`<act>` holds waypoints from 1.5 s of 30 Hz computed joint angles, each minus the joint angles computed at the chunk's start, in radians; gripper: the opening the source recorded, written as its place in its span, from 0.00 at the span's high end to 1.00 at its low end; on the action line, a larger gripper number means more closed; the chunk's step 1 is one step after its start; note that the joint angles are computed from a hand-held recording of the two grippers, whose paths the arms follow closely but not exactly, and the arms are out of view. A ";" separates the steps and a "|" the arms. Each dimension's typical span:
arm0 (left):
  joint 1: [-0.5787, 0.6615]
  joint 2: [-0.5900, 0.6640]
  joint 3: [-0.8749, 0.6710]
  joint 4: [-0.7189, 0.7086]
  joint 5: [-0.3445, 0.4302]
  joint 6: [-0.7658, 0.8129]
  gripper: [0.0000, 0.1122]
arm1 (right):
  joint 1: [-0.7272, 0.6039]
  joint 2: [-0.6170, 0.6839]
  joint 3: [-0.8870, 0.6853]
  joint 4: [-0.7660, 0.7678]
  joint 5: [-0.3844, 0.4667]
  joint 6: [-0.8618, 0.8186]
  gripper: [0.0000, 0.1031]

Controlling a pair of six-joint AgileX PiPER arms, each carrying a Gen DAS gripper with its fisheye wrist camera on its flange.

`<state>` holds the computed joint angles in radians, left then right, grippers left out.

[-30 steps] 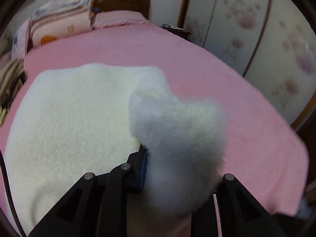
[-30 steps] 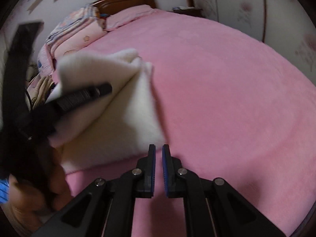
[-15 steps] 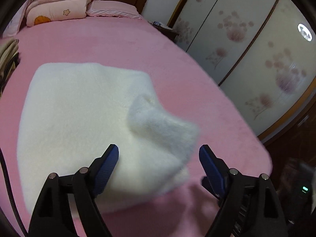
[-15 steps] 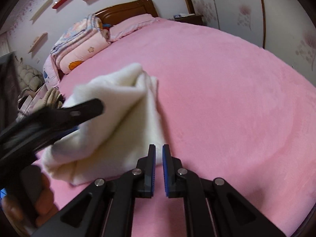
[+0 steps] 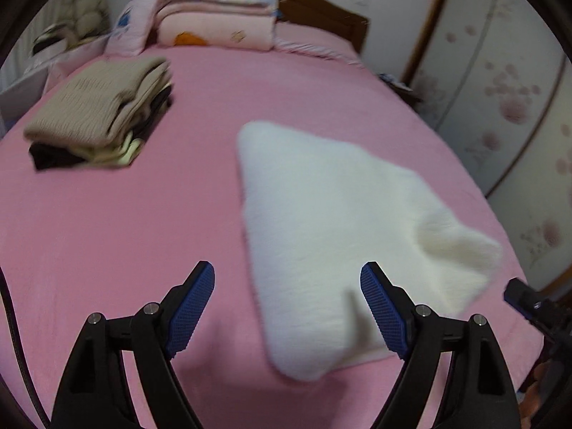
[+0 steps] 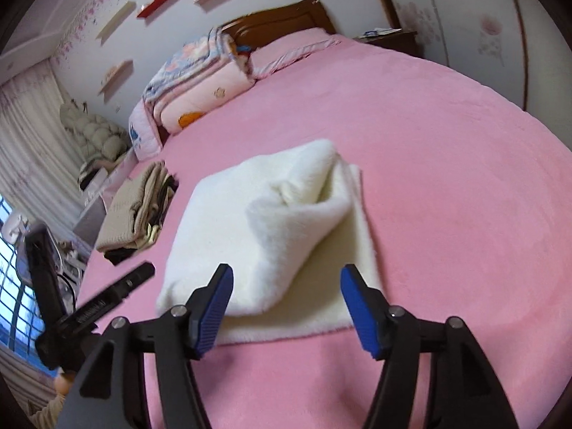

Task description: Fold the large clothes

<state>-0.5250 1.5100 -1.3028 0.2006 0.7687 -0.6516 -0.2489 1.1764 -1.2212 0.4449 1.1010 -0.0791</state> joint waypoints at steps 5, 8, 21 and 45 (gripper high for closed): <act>0.095 0.063 0.023 -0.196 -0.054 0.107 0.26 | 0.111 0.144 -0.117 -0.116 -0.005 0.097 0.39; 0.099 0.087 0.026 -0.209 -0.087 0.114 0.24 | 0.179 0.230 -0.187 -0.231 0.002 0.174 0.39; -0.055 0.178 -0.088 -0.081 0.012 0.141 0.30 | 0.014 0.104 0.096 -0.153 -0.091 -0.008 0.85; -0.054 0.109 -0.140 -0.139 0.176 0.160 0.17 | -0.023 0.012 0.063 -0.201 0.010 0.044 0.52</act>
